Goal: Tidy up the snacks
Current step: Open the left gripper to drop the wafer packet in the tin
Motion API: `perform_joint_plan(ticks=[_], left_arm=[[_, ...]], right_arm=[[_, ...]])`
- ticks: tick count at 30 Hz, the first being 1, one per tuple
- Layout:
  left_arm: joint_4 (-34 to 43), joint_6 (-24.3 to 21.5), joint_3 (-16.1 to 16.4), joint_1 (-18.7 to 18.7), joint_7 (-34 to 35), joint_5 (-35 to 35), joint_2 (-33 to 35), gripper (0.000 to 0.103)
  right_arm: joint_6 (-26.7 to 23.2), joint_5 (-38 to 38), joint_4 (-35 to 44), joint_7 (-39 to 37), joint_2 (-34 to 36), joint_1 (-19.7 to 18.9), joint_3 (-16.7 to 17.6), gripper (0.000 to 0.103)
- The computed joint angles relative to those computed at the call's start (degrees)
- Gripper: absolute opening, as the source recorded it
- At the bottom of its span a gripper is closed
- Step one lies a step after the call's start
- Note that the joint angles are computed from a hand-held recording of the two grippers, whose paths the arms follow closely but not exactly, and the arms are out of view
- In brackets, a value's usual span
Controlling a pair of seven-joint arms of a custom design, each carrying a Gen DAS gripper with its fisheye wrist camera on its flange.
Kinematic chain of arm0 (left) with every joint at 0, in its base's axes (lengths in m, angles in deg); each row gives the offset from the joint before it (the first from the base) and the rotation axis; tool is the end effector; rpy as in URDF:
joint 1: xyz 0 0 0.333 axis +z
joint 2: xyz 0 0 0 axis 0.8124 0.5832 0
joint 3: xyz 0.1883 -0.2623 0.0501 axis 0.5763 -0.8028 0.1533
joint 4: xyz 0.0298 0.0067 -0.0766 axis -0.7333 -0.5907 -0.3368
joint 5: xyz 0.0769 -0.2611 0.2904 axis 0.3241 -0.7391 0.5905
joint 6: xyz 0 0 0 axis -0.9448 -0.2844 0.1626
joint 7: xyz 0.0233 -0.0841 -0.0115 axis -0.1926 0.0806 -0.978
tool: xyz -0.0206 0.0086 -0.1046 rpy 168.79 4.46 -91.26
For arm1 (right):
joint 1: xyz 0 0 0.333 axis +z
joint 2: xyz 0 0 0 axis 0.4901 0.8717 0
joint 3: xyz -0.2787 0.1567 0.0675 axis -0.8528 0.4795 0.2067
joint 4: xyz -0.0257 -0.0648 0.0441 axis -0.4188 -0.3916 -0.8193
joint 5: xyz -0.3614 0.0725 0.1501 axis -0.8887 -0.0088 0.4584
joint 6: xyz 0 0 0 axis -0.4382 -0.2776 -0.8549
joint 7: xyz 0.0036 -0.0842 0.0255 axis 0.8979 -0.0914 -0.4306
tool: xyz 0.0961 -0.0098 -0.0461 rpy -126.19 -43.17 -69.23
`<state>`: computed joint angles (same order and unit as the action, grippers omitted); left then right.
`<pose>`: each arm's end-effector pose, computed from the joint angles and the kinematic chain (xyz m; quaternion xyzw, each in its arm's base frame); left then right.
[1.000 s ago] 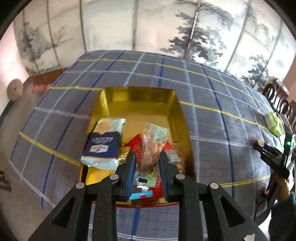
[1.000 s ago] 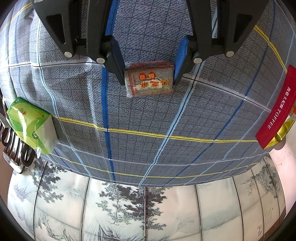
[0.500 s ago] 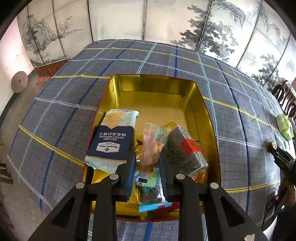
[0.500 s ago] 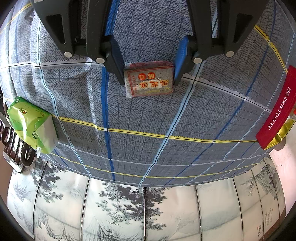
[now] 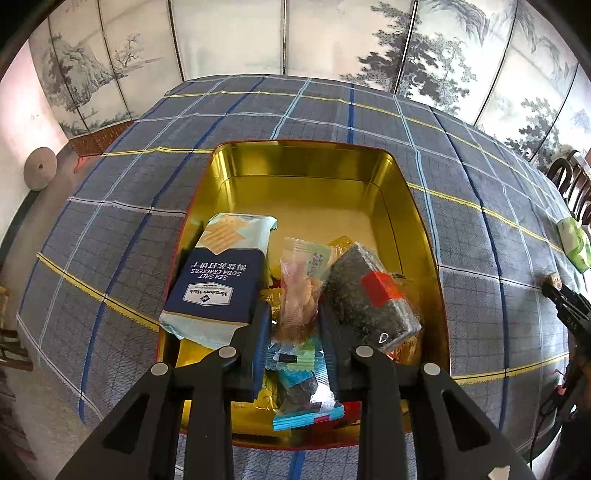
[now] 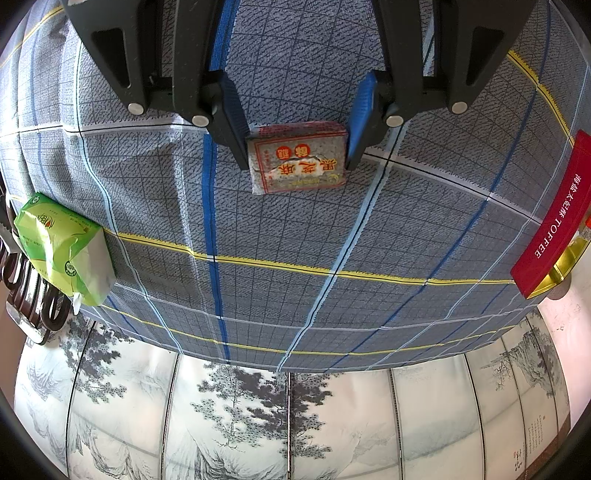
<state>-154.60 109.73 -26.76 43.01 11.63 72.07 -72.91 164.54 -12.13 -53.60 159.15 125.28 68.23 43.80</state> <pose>0.5500 -0.2008 0.3667 -0.7609 0.5983 -0.1673 0.1871 0.6626 0.3945 0.2644 -0.7308 0.5866 -0.2124 0.2772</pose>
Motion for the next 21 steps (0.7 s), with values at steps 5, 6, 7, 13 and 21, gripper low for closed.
perform_joint_plan(ticks=[5,6,7,13,21], left_arm=[[0.38,-1.13,-0.11,-0.33,-0.01,0.98,-0.03,0.025],[0.31,-1.11,-0.17,-0.30,0.20,0.91,-0.12,0.026],[0.22,-1.16,-0.24,-0.29,0.26,0.78,-0.29,0.027],[-0.48,-0.86,-0.64,-0.01,0.82,-0.55,-1.16,0.032],[-1.65,-1.39,-0.81,-0.57,-4.35,5.74,-3.79,0.067]], right_arm=[[-0.11,0.03,0.15,0.02,0.09,0.11,-0.08,0.051],[-0.20,0.02,0.26,0.02,0.14,0.14,-0.08,0.051],[-0.16,0.00,0.16,-0.01,0.07,0.09,-0.07,0.051],[-0.21,-0.05,0.20,0.03,0.08,0.11,-0.07,0.051],[-0.25,-0.13,0.15,0.02,0.03,0.11,-0.09,0.051]])
